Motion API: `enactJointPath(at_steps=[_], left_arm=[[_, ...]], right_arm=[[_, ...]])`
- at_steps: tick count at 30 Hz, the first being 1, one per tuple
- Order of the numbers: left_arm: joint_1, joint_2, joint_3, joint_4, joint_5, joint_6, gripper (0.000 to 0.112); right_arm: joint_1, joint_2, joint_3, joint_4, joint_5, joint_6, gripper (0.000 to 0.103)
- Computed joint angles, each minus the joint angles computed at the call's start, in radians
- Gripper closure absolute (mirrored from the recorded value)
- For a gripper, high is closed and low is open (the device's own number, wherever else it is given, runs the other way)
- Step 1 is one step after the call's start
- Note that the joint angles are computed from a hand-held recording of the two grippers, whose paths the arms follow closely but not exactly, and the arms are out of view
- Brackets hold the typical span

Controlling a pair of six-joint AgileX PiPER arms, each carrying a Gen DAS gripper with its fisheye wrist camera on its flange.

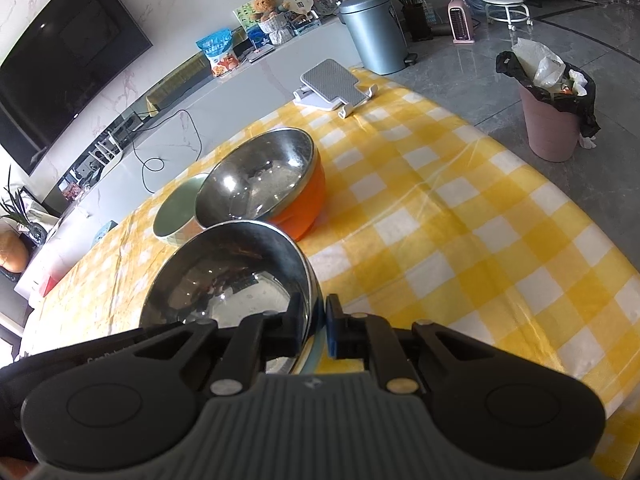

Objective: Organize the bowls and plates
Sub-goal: 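Lift the blue bowl with both grippers and carry it toward the orange bowl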

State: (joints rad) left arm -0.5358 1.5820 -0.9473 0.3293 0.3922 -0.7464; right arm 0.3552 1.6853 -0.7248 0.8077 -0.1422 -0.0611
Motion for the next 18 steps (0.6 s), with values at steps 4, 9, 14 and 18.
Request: enactJointPath(at_steps=[4, 9, 14, 18], left_arm=[[0.022, -0.077, 0.066, -0.036, -0.004, 0.030, 0.103], [0.070, -0.186, 0.160, -0.127, -0.005, 0.108, 0.103], [0.138, -0.274, 0.243, -0.264, -0.003, 0.249, 0.102], [0.192, -0.332, 0.307, -0.352, 0.000, 0.344, 0.102]], right_arm=[[0.034, -0.041, 0.036, -0.122, -0.013, 0.117, 0.094], [0.079, -0.075, 0.070, -0.255, -0.017, 0.262, 0.094], [0.147, -0.092, 0.087, -0.196, -0.028, 0.205, 0.094], [0.193, -0.085, 0.094, -0.177, -0.039, 0.210, 0.094]])
